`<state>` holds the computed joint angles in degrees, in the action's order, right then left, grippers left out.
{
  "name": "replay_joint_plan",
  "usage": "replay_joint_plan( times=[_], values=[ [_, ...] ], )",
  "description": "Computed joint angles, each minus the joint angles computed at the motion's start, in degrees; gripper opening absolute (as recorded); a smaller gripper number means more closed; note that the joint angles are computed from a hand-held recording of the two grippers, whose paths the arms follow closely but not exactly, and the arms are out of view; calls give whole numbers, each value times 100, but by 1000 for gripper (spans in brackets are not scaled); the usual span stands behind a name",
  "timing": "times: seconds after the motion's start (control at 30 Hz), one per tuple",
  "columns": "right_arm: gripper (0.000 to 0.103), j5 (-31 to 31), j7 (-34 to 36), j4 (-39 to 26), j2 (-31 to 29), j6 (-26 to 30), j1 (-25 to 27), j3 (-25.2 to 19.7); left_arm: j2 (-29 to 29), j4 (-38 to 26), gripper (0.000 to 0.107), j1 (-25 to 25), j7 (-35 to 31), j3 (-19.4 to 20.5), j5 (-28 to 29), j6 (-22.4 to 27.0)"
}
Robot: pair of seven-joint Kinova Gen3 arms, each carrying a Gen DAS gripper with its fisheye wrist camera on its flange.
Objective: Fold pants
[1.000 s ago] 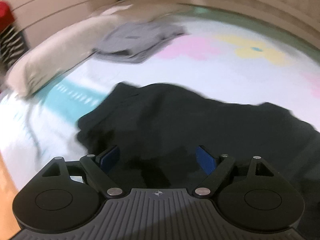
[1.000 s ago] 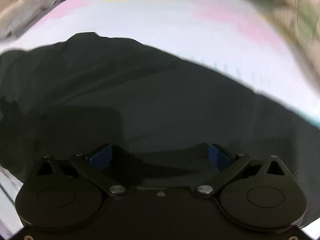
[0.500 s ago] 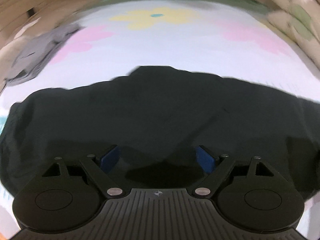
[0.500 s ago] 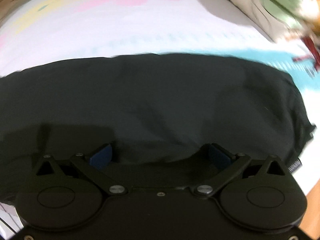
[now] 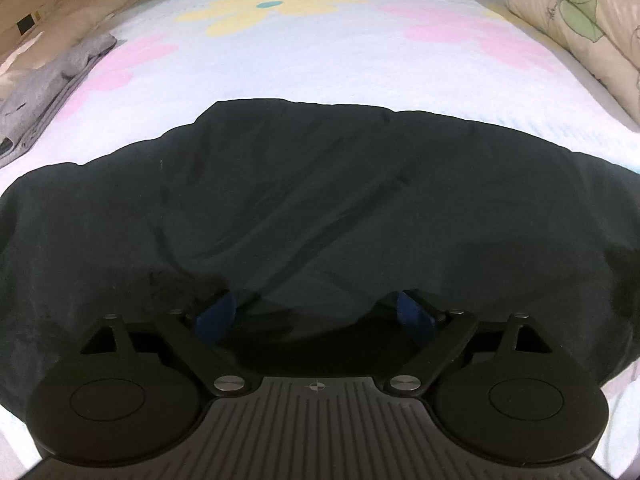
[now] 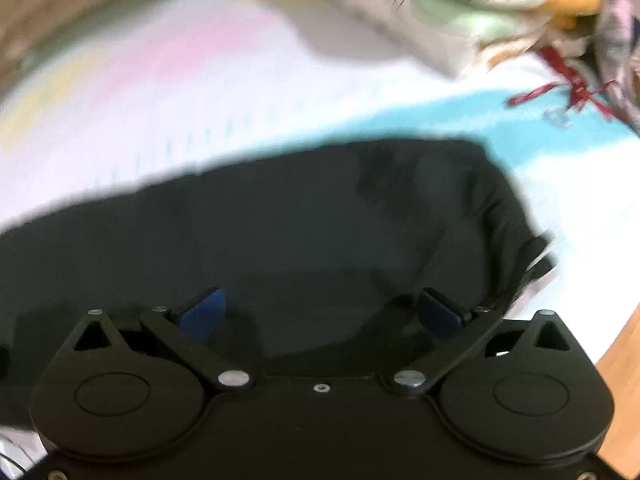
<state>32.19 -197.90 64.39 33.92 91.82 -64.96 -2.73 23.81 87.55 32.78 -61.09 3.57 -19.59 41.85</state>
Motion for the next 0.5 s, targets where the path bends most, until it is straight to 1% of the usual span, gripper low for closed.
replay_joint_plan(
  times=[0.07, 0.1, 0.17, 0.2, 0.23, 0.33, 0.4, 0.43, 0.47, 0.5],
  values=[
    [102, 78, -288, 217, -265, 104, -76, 92, 70, -115, 89, 24, 7, 8, 1, 66],
    [102, -16, -384, 370, -439, 91, -124, 247, 72, -173, 89, 37, -2, 22, 17, 129],
    [102, -255, -553, 879, -887, -185, -13, 434, 60, -194, 89, 4, -66, 47, 59, 154],
    [102, -381, -632, 1144, -1142, -381, 54, 443, 60, -200, 89, -4, -87, 52, 72, 160],
    [102, -455, -772, 1410, -1392, -557, 219, 354, 64, -209, 89, -13, -114, 55, 80, 165],
    [101, -477, -1452, 2157, -1927, -1256, 740, -190, 62, -227, 89, -34, -185, 72, 118, 185],
    [101, -526, -1910, 2647, -2262, -1722, 1201, -714, 97, -277, 89, -44, -208, 68, 146, 212],
    [101, -560, -2041, 2888, -2415, -1955, 1400, -872, 104, -290, 89, -43, -218, 66, 154, 221],
    [101, -614, -2081, 3040, -2540, -2166, 1493, -949, 116, -304, 89, -35, -217, 58, 154, 226],
    [99, -658, -2060, 3184, -2629, -2284, 1520, -930, 119, -307, 89, -29, -217, 52, 153, 226]
  ],
)
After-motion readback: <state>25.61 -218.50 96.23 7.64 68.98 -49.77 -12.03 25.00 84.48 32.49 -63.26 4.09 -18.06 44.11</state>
